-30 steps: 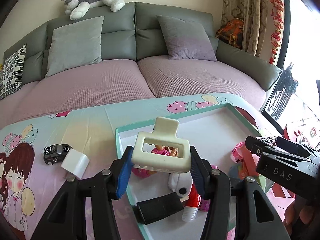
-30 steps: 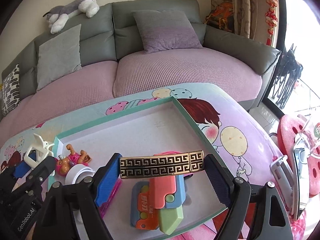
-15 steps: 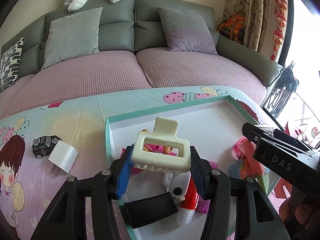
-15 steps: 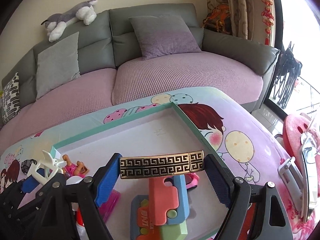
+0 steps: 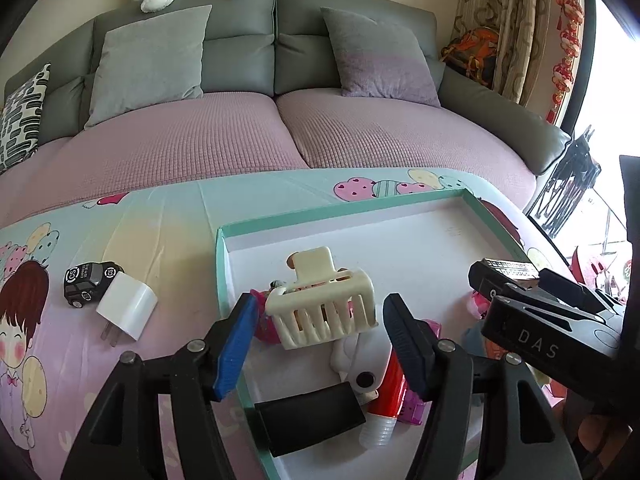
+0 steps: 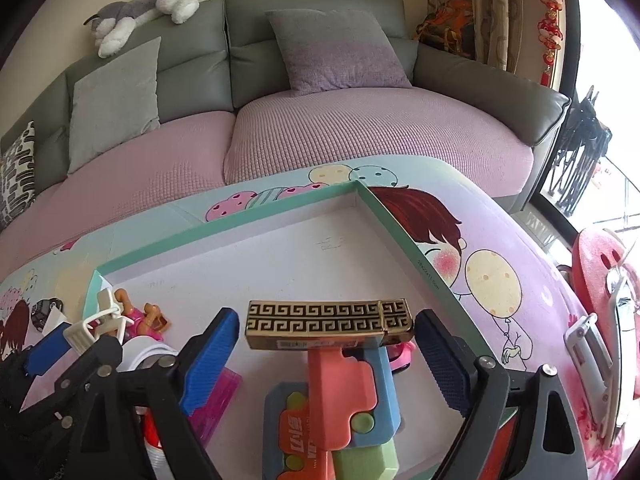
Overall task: Organize rigid objects
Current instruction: 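Open both tools to drop the hair clip and gold bar in the tray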
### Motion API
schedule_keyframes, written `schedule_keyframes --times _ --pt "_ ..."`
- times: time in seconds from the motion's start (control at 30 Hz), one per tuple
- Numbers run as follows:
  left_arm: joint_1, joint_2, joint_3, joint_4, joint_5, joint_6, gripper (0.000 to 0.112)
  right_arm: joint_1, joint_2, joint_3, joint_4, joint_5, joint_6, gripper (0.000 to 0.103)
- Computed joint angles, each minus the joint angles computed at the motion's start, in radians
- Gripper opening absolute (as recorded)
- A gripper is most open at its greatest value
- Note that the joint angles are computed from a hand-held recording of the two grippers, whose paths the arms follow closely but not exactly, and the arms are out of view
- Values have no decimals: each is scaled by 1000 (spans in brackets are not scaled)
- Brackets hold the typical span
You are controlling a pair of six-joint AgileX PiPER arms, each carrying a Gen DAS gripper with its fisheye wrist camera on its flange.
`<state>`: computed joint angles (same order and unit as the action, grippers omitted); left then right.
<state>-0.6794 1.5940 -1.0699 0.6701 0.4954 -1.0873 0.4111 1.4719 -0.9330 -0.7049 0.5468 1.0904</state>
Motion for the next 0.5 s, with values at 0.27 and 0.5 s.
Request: schedule_keyframes --times 0.27,0.5 --pt "10 -64 20 3 25 5 79 24 -44 2 31 -9 -27 103" --pt "22 -144 60 113 83 -130 94 60 -59 -17 35 33 -42 103"
